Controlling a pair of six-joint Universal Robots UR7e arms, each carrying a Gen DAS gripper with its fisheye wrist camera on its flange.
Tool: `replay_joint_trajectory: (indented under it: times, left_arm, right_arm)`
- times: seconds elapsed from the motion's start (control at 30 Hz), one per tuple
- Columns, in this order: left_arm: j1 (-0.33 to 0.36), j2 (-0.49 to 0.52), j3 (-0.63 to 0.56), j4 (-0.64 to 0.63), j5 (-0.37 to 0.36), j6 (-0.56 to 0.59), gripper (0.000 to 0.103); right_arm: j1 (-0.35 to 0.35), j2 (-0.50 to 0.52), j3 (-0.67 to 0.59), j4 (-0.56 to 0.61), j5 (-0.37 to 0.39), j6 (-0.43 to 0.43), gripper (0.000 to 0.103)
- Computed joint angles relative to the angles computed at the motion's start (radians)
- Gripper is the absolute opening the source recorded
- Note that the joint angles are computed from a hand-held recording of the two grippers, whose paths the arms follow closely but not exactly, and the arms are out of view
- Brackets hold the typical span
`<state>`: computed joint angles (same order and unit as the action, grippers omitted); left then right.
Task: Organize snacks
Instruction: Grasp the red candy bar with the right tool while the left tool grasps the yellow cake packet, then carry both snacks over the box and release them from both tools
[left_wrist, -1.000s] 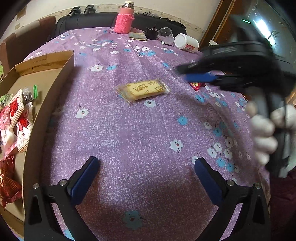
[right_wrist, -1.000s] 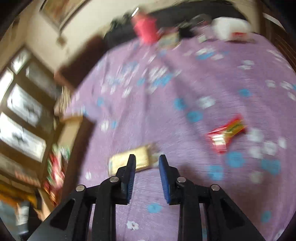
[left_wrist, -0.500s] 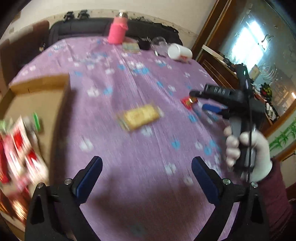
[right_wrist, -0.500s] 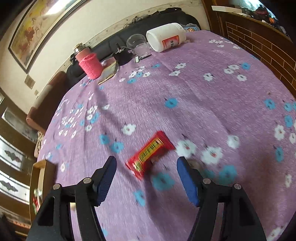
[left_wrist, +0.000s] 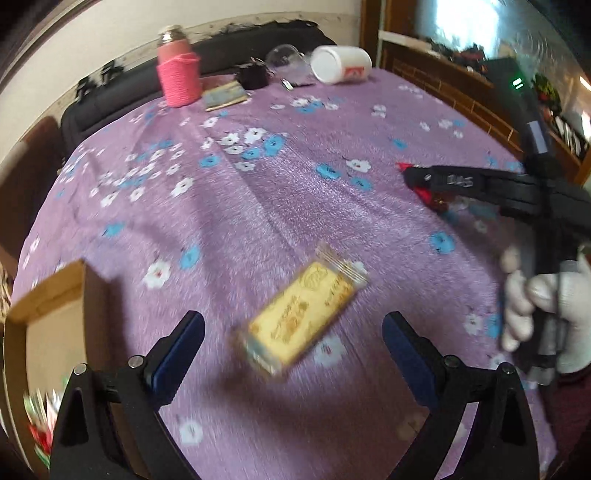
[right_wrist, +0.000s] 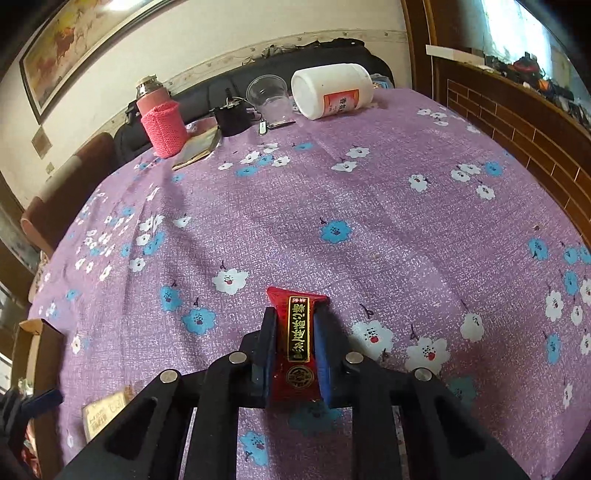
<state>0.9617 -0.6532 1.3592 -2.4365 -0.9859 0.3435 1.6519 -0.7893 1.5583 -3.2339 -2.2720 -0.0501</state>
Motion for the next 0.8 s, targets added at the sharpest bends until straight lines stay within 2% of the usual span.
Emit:
replay_joint_trajectory:
  times: [0.13, 0.2, 0.23, 0.27, 0.33, 0.47, 0.7, 0.8]
  left_arm:
    - [0.0, 0.039, -0.035, 0.02, 0.038, 0.055, 0.097]
    - [0.001, 0.041, -0.03, 0.012, 0.032, 0.078, 0.093]
    - [0.002, 0.037, -0.028, 0.022, 0.013, 0.073, 0.081]
    - [0.006, 0.029, -0.029, 0.04, -0.018, 0.062, 0.06]
    - [0.005, 0.018, -0.019, 0.039, -0.04, 0.047, 0.033]
    - [0.001, 0.006, 0.01, 0.007, -0.026, 0.028, 0.032]
    - [0.015, -0.075, 0.048, -0.003, -0.093, -0.046, 0.032]
    - [0.023, -0.124, 0.065, -0.008, -0.101, -0.075, 0.033]
  right_arm:
    - [-0.013, -0.027, 0.025, 0.008, 0.051, 0.031, 0.019]
    - [-0.016, -0.033, 0.033, 0.005, 0.065, 0.039, 0.019]
    - [-0.015, -0.037, 0.039, 0.001, 0.068, 0.04, 0.019]
    - [-0.014, -0.039, 0.042, -0.007, 0.071, 0.037, 0.019]
    - [-0.01, -0.038, 0.043, -0.02, 0.073, 0.028, 0.019]
    - [0.0, -0.039, 0.056, -0.062, 0.104, -0.003, 0.019]
    - [0.009, -0.04, 0.076, -0.111, 0.183, -0.042, 0.019]
    - [0.018, -0.041, 0.079, -0.122, 0.208, -0.063, 0.019]
